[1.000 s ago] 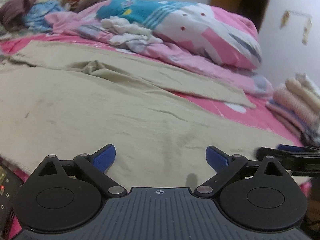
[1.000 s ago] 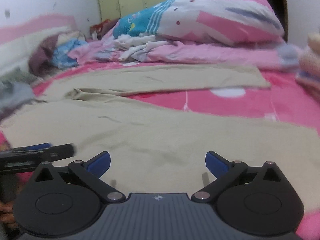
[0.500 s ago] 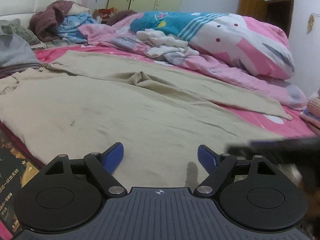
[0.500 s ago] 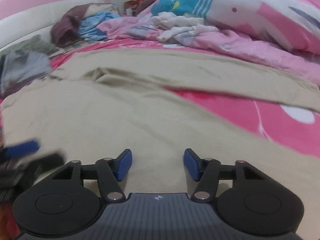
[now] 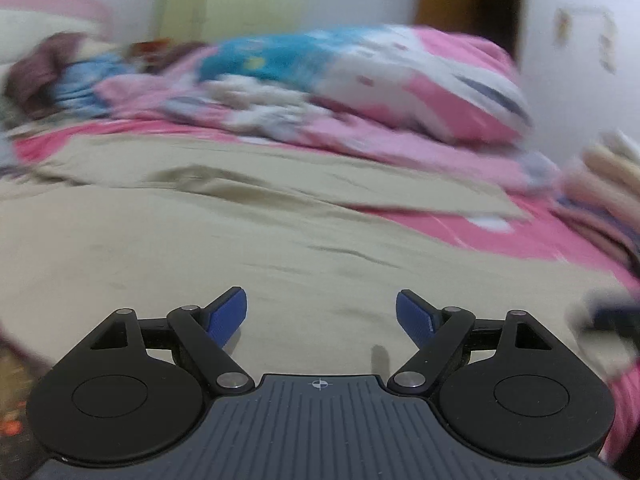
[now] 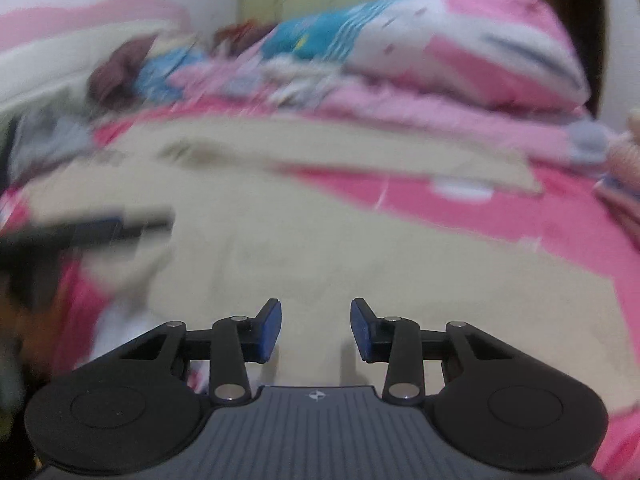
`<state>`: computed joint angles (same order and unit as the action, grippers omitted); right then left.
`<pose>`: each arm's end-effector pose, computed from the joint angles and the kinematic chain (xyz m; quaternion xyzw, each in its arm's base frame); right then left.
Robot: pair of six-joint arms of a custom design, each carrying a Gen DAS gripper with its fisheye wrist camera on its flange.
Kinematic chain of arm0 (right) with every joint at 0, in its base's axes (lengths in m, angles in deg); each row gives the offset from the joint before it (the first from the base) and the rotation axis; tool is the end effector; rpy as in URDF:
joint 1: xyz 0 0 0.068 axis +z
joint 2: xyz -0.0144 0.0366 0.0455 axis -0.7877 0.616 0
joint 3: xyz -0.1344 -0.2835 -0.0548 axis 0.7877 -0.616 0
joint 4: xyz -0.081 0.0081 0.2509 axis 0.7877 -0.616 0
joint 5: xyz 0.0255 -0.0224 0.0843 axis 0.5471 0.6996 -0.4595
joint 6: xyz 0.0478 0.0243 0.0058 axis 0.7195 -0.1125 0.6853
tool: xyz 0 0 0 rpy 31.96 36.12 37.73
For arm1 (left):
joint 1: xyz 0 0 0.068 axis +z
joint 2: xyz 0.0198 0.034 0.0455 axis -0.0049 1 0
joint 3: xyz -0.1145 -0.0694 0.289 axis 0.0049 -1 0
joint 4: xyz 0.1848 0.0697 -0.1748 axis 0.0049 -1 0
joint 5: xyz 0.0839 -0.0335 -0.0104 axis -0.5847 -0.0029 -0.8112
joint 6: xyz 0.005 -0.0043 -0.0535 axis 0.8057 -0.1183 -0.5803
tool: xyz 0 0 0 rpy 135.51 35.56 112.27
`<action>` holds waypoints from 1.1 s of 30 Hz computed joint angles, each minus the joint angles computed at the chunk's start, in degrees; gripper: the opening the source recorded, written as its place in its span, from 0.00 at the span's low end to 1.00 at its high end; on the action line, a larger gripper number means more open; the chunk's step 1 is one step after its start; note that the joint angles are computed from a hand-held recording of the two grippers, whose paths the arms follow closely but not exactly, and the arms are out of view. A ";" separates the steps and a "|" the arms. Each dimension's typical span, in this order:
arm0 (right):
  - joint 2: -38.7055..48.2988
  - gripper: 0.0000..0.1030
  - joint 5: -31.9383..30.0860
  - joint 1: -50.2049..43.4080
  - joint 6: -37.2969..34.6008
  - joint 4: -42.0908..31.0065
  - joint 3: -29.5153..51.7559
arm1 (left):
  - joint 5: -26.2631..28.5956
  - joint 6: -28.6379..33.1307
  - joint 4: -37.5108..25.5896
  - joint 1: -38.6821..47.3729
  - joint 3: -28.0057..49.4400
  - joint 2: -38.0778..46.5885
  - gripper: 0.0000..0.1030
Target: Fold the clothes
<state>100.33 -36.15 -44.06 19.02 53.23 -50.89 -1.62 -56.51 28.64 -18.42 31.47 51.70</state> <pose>0.2669 0.0350 0.1621 -0.0162 0.8880 0.0221 0.4591 0.3658 -0.1234 0.1044 0.1069 0.8470 -0.1525 0.4979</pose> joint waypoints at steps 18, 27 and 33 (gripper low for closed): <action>-9.15 0.41 7.90 -2.96 -6.01 14.98 -18.58 | -1.17 5.97 -5.52 -6.33 4.06 3.28 1.00; 10.53 0.41 -4.94 -17.95 0.23 22.10 -10.16 | -1.19 5.60 -3.69 -6.43 3.74 3.99 1.00; -2.40 0.41 5.25 -23.29 7.73 15.50 -17.28 | -0.33 5.41 -4.95 -6.08 4.30 3.78 1.00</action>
<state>97.93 -30.90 -67.36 26.75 68.73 -68.17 -1.95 -51.10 23.68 -24.50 35.77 55.48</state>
